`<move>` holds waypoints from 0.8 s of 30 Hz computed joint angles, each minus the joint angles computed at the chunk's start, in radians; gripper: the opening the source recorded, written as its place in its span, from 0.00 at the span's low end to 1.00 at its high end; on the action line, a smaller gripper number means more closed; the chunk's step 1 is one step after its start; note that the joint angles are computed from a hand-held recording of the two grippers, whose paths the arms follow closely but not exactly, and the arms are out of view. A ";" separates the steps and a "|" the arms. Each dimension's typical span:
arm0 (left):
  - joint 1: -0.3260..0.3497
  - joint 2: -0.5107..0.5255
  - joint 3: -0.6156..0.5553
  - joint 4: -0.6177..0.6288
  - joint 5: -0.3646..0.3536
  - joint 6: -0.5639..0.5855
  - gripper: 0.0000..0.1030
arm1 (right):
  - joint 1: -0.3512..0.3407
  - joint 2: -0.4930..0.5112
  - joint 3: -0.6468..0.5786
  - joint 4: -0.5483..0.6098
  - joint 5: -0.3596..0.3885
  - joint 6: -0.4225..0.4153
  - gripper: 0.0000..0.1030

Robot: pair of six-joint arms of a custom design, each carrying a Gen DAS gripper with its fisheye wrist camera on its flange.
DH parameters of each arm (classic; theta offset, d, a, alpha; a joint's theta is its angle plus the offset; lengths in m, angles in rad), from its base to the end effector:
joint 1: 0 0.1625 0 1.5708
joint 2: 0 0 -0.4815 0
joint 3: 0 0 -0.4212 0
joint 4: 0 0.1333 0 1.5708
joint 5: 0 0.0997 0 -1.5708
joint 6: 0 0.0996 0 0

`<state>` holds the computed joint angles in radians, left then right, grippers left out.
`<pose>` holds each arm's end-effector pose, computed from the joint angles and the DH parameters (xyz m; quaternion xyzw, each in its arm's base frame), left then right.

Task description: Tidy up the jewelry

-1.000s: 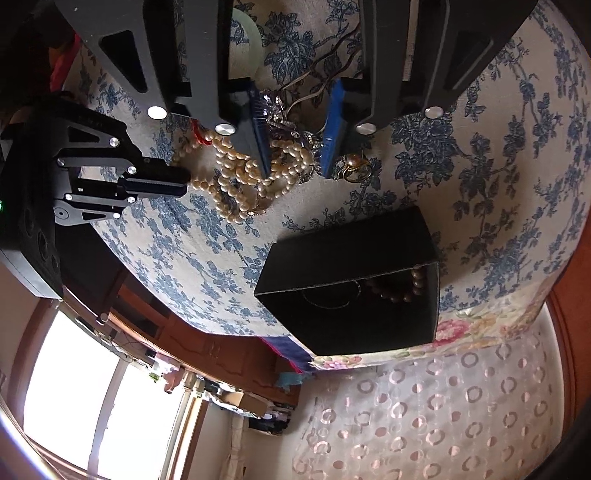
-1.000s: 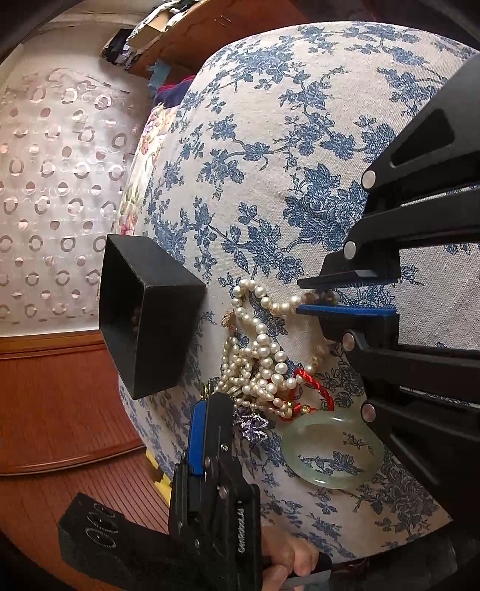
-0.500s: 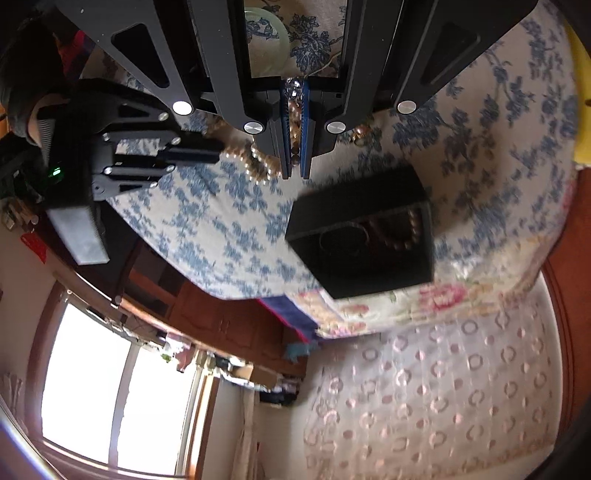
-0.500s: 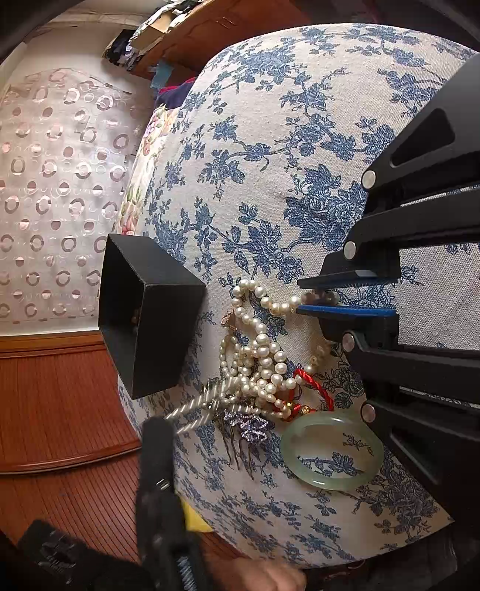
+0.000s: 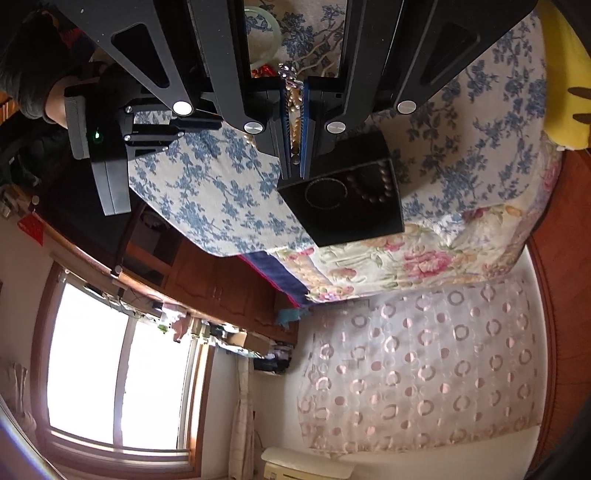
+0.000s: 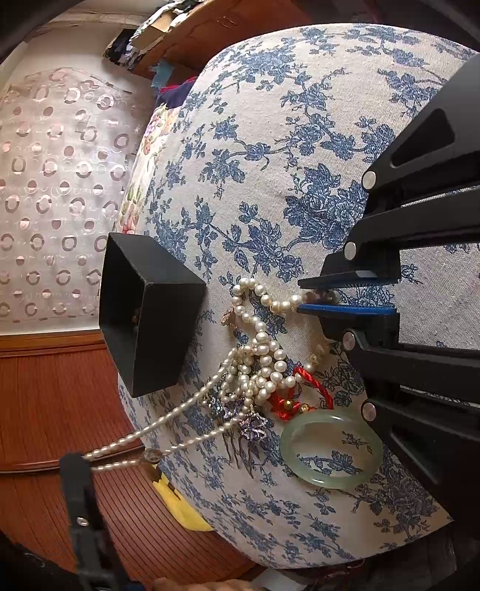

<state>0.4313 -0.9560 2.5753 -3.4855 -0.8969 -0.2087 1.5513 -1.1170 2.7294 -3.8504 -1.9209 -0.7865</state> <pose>-0.2593 -0.3345 0.0897 0.3755 0.8560 -0.3126 0.1688 0.0927 -0.3316 0.1626 0.2953 -0.8842 0.2321 0.2778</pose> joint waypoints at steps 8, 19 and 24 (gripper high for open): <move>-0.010 -0.037 -0.007 0.015 0.037 0.019 0.04 | 0.092 -0.088 -0.003 0.017 0.010 0.020 0.08; -0.025 -0.071 -0.019 0.018 0.074 0.043 0.04 | 0.223 -0.218 -0.073 0.135 -0.023 0.035 0.08; -0.029 -0.089 -0.022 0.011 0.088 0.053 0.04 | 0.248 -0.239 -0.091 0.150 -0.023 0.037 0.08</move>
<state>0.4020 -1.0445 2.5538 -3.4745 -0.8093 -0.1559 1.7996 -1.3555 2.6386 -3.7000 -1.9444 -0.7491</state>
